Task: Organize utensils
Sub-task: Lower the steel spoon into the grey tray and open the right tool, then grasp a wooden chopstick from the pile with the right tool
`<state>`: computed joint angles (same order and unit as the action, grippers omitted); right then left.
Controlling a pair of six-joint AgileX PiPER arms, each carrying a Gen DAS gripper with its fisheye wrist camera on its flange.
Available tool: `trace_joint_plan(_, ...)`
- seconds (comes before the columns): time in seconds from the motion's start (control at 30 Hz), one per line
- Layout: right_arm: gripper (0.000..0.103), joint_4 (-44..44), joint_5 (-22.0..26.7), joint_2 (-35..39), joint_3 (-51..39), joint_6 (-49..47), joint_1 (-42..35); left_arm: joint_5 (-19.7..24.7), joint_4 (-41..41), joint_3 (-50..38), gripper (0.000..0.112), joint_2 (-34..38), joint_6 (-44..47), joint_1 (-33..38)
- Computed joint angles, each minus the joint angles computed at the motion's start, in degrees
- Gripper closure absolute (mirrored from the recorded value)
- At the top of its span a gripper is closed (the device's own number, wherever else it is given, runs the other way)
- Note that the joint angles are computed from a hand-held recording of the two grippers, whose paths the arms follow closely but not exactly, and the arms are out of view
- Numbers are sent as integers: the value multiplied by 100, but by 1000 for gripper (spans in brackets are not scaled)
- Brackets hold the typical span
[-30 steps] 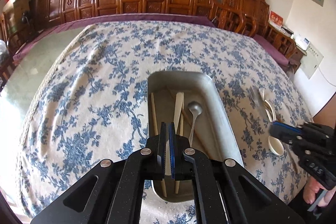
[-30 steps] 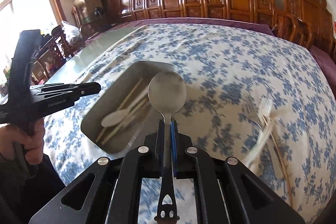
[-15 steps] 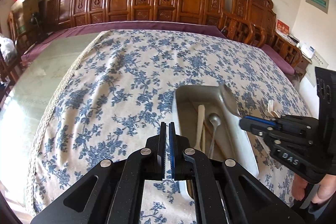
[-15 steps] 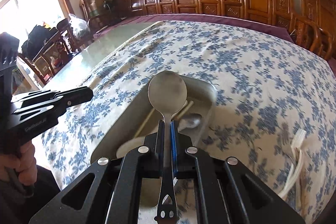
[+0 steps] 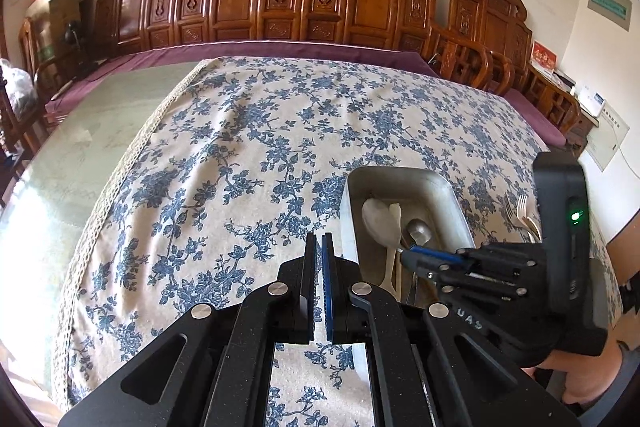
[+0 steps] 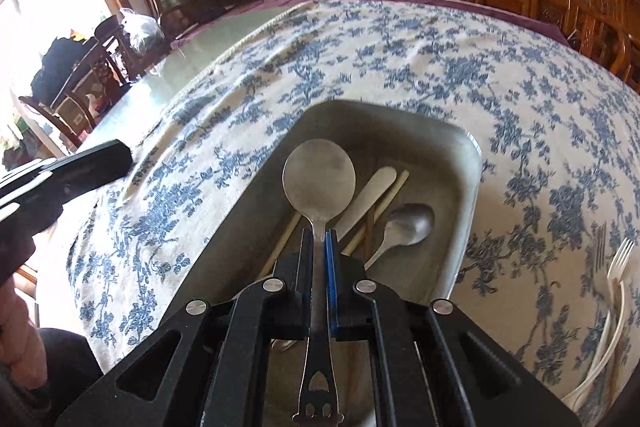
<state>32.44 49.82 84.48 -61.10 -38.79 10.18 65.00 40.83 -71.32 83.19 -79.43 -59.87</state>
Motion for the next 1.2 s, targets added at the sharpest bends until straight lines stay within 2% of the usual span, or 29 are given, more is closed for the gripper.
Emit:
trace_joint_plan(0.23, 95, 144, -71, -47, 35, -98, -63, 15, -1, 8, 111, -9, 9, 3)
trace_joint_plan(0.5, 95, 415, 230, -165, -63, -435, -382, 14, 3, -74, 111, 60, -3, -33)
trace_joint_plan(0.7, 95, 688, 731, -709, -22, -1132, -1276, -48, 43, -355, 111, 326, 6, -177)
trace_joint_plan(0.77, 95, 823, 1004, -887, -12, -1500, -1807, -90, 58, -505, 109, 468, 28, -233)
trace_joint_plan(0.83, 95, 898, 1250, -998, -36, -1858, -2356, -109, 67, -683, 103, 632, 73, -293)
trace_joint_plan(0.9, 95, 914, 1459, -1029, -117, -2165, -2868, -93, 90, -916, 86, 838, 133, -373)
trace_joint_plan(0.97, 95, 925, 1669, -969, -268, -2471, -3430, -56, 138, -1128, 79, 1019, 177, -477)
trace_joint_plan(1.07, 95, 957, 1847, -831, -408, -2888, -4115, -35, 173, -1400, 70, 1249, 198, -595)
trace_joint_plan(1.2, 95, 1013, 1962, -468, -650, -3378, -4927, -50, 205, -1675, 65, 1506, 236, -731)
